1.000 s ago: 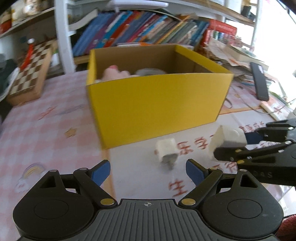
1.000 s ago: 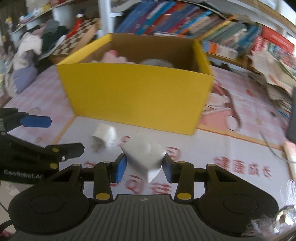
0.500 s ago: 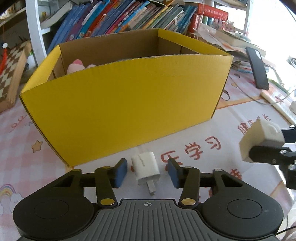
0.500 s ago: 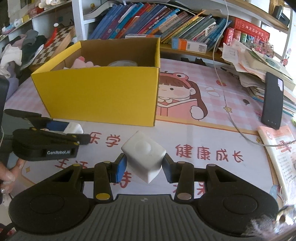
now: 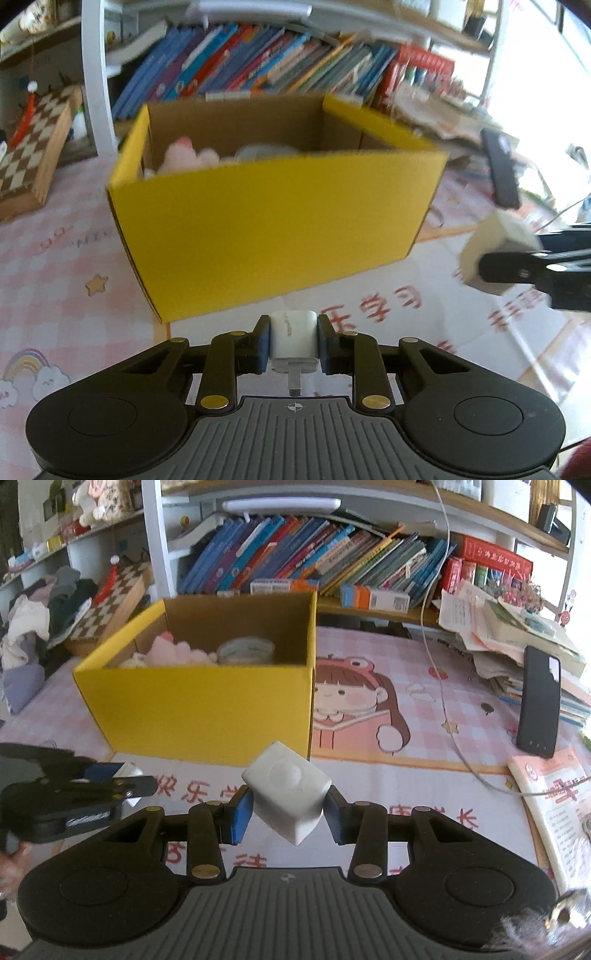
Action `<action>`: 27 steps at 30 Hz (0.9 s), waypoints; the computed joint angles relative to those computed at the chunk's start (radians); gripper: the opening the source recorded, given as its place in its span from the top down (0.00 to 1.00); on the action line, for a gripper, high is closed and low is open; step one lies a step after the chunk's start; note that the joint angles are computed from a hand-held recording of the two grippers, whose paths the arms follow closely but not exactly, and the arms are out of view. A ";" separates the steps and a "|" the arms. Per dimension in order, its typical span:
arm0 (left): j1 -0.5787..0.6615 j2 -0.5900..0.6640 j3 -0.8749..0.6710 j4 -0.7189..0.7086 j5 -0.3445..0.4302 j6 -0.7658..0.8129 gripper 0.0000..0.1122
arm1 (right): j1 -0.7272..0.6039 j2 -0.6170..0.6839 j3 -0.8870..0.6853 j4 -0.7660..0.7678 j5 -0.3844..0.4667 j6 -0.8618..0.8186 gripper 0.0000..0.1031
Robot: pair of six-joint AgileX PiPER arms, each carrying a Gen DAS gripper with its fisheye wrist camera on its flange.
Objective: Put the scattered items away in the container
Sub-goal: 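Carry the cube charger with the right gripper while the left carries the plug over the box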
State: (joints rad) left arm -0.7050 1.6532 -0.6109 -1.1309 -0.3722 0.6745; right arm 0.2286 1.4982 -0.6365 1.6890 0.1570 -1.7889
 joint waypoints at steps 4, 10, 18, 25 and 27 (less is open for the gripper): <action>-0.053 -0.113 0.040 0.014 -0.053 0.023 0.79 | -0.028 -0.033 -0.031 -0.133 0.041 0.155 0.62; -0.072 -0.229 0.041 0.030 -0.146 0.115 0.79 | -0.049 -0.034 -0.137 -0.214 0.113 0.242 0.62; 0.081 -0.140 -0.132 -0.034 -0.066 0.329 0.79 | -0.031 0.121 -0.397 -0.324 0.213 0.258 0.62; 0.194 0.027 -0.331 -0.243 0.042 0.620 0.79 | 0.014 0.416 -0.834 -0.766 0.319 0.627 0.62; 0.223 0.068 -0.394 -0.385 0.054 0.778 0.79 | 0.025 0.511 -0.985 -0.898 0.386 0.761 0.62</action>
